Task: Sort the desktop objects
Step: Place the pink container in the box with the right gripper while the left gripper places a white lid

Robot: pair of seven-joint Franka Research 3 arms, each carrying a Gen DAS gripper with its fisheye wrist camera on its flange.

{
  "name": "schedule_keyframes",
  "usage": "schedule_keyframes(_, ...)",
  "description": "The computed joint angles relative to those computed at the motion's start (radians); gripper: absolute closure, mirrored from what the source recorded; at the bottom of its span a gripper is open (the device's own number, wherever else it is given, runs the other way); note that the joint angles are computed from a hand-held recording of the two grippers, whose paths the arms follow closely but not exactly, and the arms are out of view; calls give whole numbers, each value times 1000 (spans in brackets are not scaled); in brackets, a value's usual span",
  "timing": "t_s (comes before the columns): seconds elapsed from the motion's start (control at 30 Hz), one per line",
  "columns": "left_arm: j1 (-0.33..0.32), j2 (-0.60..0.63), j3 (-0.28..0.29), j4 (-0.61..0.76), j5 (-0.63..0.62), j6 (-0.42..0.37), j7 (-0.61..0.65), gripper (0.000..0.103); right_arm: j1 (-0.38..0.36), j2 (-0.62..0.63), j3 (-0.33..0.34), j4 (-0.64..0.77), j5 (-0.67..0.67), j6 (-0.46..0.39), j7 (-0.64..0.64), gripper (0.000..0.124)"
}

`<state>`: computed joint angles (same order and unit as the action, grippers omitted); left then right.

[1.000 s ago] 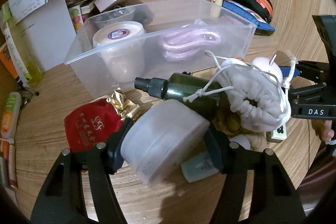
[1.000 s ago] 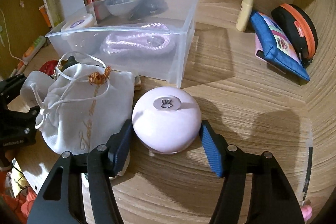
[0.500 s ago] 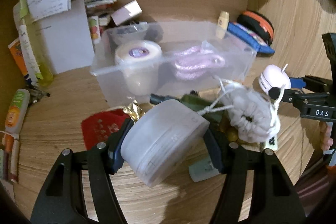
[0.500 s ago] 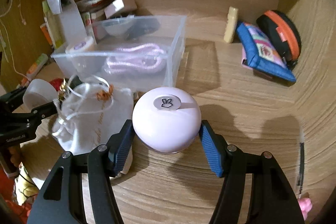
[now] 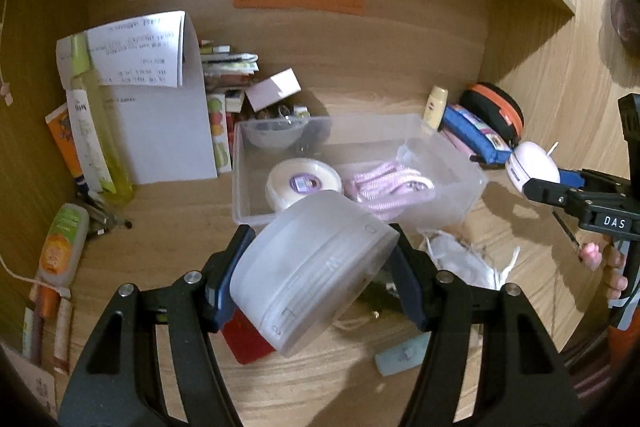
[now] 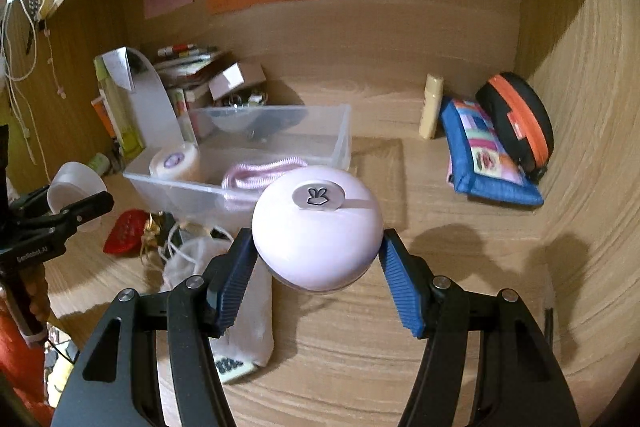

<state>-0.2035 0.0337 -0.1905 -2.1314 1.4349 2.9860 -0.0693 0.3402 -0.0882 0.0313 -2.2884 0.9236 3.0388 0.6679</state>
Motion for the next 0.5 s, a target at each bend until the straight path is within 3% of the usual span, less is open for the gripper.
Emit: schedule_keyframes(0.5,7,58,25,93,-219,-5,255,38,-15,103,47,158,-4,-22,-11,65)
